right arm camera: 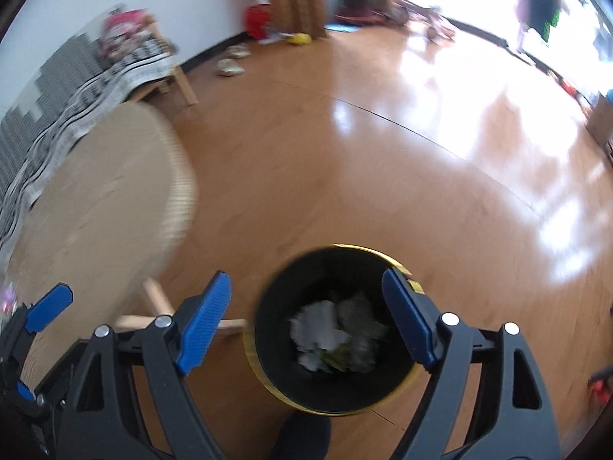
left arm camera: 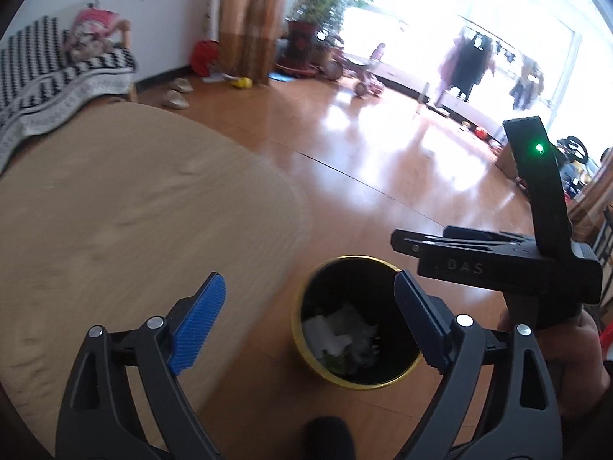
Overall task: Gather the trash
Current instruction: 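Move both open tools back over the table, then grasp the pink toy with the left tool while the right grasps the foil strip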
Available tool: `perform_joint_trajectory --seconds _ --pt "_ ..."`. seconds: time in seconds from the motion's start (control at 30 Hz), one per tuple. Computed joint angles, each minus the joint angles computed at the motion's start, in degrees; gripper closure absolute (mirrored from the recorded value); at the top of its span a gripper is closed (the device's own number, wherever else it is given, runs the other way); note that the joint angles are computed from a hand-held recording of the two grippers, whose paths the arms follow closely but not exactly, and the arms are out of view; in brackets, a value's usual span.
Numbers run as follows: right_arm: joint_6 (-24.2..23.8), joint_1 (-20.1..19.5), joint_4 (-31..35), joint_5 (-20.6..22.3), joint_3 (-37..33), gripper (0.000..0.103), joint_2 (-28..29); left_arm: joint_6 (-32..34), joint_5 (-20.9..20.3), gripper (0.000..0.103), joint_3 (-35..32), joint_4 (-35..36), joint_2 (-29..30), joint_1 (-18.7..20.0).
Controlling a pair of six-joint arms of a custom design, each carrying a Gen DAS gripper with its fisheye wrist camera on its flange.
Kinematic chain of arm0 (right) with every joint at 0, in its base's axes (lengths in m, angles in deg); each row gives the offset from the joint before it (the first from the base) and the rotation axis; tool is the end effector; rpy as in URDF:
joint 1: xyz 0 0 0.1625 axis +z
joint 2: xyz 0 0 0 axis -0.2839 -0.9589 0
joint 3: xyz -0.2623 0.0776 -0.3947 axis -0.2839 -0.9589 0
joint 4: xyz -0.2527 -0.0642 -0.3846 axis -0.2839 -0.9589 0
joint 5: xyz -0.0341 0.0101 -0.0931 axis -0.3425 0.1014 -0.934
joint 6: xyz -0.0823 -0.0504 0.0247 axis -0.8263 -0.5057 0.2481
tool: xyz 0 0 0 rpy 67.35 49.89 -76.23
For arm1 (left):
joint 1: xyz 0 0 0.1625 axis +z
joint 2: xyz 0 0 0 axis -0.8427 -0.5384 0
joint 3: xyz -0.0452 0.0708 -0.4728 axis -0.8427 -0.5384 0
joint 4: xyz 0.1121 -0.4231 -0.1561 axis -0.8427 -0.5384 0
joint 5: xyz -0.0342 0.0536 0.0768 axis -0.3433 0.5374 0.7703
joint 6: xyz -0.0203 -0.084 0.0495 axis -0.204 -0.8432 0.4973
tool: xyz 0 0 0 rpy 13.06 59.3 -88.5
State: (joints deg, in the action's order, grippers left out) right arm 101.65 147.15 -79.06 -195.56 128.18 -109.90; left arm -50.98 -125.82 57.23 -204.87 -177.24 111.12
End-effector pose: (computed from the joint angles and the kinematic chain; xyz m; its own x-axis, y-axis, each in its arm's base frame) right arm 0.3357 -0.3206 0.0573 -0.7020 0.5074 0.4998 -0.0213 0.6865 -0.7268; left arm -0.1104 -0.4201 0.2895 -0.5839 0.7421 -0.3292 0.8093 0.5641 -0.1637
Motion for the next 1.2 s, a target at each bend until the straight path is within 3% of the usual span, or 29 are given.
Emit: perform_joint_trajectory --seconds 0.23,0.33,0.5,0.7,0.93,1.03,1.2 --pt "-22.5 3.5 -10.4 5.3 -16.3 0.024 13.9 3.7 3.7 0.012 -7.4 4.2 -8.1 8.9" --pt "-31.8 4.7 -11.2 9.5 -25.5 0.024 20.3 6.2 6.6 0.012 -10.9 3.1 -9.2 13.8" --pt "-41.4 6.1 -7.1 16.3 -40.2 0.024 30.2 10.2 9.6 0.012 -18.5 -0.6 -7.5 23.4" --pt "-48.7 6.3 2.8 20.9 -59.4 0.024 42.4 9.5 9.8 0.012 -27.1 -1.2 -4.4 33.0" --pt "-51.9 5.7 12.8 20.0 -74.7 0.027 52.1 10.7 8.5 0.011 -30.8 -1.6 -2.3 36.5" --pt "-52.8 5.0 14.8 19.9 -76.7 0.036 53.5 11.3 7.0 0.011 -31.6 -1.1 -1.1 37.4" --pt "-53.1 4.0 14.9 20.3 -77.2 0.062 54.1 12.7 6.7 0.011 -31.6 -2.6 1.1 36.5"
